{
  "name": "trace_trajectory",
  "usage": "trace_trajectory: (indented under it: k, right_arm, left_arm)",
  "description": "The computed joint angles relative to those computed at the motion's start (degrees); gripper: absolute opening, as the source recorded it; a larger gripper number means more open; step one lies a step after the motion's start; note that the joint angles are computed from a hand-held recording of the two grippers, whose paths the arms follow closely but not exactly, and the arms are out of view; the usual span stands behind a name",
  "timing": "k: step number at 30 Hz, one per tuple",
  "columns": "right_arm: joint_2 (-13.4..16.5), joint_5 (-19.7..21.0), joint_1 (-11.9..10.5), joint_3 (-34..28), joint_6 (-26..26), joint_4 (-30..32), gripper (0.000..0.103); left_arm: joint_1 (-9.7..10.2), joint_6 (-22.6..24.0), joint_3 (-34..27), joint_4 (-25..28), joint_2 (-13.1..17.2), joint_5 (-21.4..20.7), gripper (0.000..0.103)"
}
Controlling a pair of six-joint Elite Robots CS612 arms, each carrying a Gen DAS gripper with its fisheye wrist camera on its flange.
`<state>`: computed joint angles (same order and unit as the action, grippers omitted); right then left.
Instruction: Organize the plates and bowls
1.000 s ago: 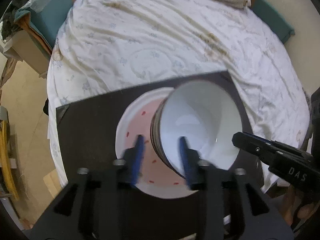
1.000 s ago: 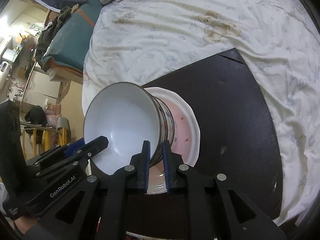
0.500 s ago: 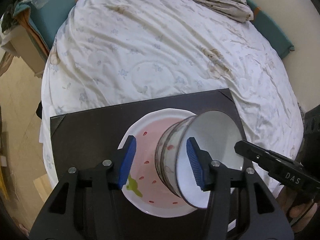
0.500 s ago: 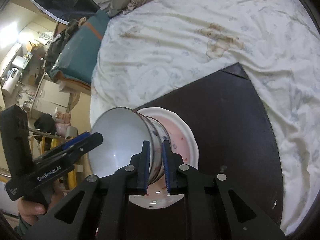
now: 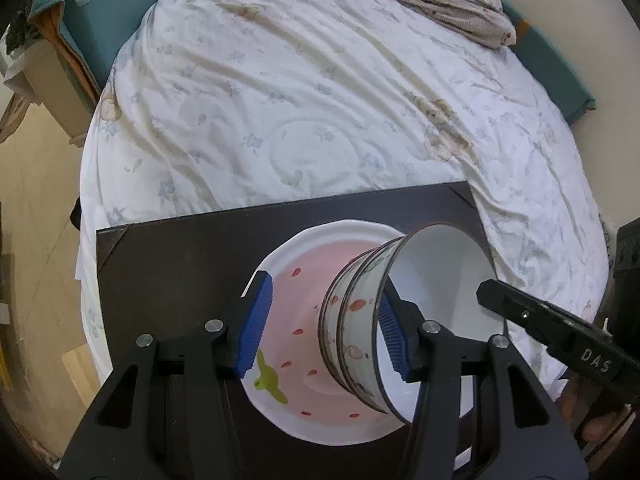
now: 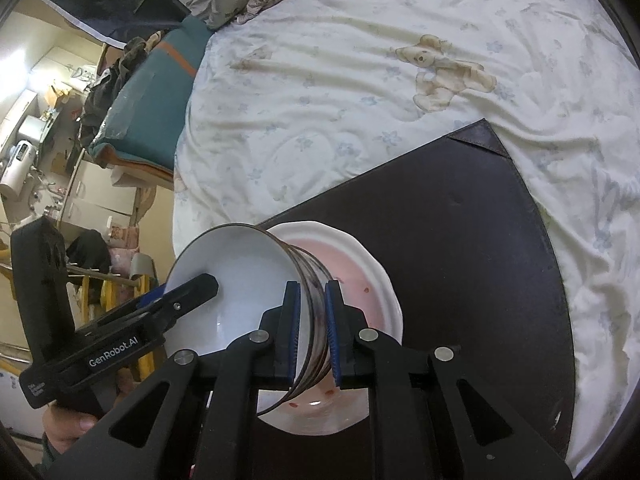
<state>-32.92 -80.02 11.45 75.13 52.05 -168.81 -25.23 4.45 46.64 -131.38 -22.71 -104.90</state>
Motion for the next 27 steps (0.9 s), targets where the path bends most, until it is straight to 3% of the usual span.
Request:
trace_trajectory:
  k: [5, 13, 20, 25, 27]
  right_arm:
    - [0.26, -0.05, -0.09, 0.52, -0.93, -1.73, 0.016]
    - [1.38, 0.86, -0.59, -0.94, 0.21, -1.81, 0.016]
    - [1.27, 0.54, -0.52, -1.33, -0.36, -1.22, 0.017]
    - [0.8, 1.33, -0.56, -0.46, 1.11, -1.75, 0.017]
    - [0.68, 1.74, -0.58, -0.38, 1.44, -0.39, 0.027]
  left_arm:
    - [-0.13, 0.47, -0.56, -0.71, 0.6, 0.15, 0.048]
    - [0.07, -0.8, -3.37, 2.6, 2.27, -0.48, 0.05]
    - [0.35, -1.03, -1.42, 0.92, 1.09, -1.69, 0.051]
    - [0.55, -1.91, -1.95, 2.91, 1.37, -2.65, 0.055]
    - [0.69, -2.71, -1.9, 3.72, 1.39, -3.63, 0.055]
